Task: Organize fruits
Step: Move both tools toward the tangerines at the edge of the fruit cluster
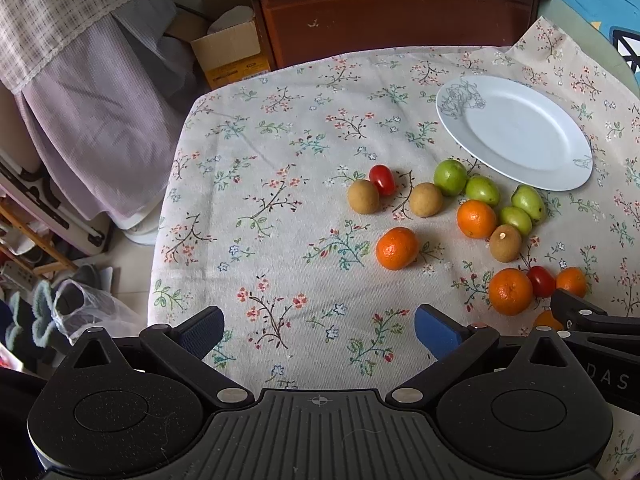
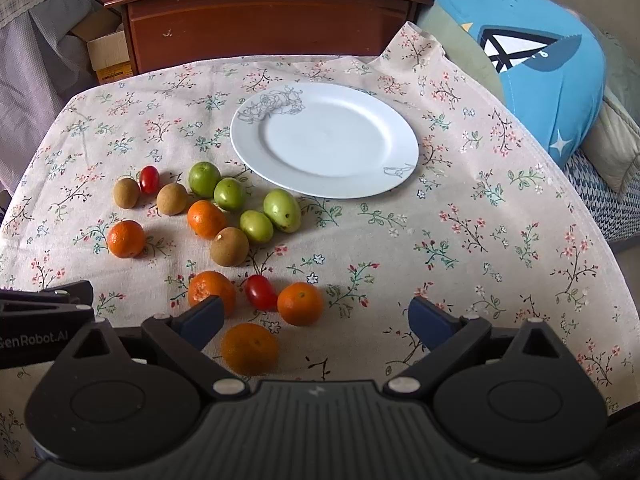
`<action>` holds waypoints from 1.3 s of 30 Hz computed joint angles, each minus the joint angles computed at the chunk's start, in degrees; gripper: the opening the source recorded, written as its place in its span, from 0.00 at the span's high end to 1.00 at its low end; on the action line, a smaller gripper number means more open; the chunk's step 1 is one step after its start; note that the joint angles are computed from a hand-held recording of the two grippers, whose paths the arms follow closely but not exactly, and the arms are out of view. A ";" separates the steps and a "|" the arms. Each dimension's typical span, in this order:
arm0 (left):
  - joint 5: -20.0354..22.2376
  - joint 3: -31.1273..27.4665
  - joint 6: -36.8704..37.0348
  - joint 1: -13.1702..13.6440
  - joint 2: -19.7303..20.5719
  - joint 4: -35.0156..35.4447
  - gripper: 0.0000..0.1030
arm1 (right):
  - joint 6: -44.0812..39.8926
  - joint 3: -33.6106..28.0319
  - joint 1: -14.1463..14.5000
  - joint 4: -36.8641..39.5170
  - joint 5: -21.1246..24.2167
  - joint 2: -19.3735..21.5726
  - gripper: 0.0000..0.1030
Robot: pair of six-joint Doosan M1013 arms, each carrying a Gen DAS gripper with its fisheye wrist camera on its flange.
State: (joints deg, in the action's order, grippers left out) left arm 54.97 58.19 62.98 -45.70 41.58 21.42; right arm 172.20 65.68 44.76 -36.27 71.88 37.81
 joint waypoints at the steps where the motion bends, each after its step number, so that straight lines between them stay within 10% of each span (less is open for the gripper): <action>1: -0.02 0.00 -0.03 -0.01 0.00 0.04 0.01 | 0.02 0.00 0.01 -0.10 0.03 0.00 0.05; 39: -1.13 0.63 1.26 0.03 -0.39 -1.61 0.01 | -0.17 0.25 -0.11 0.49 0.54 0.00 0.09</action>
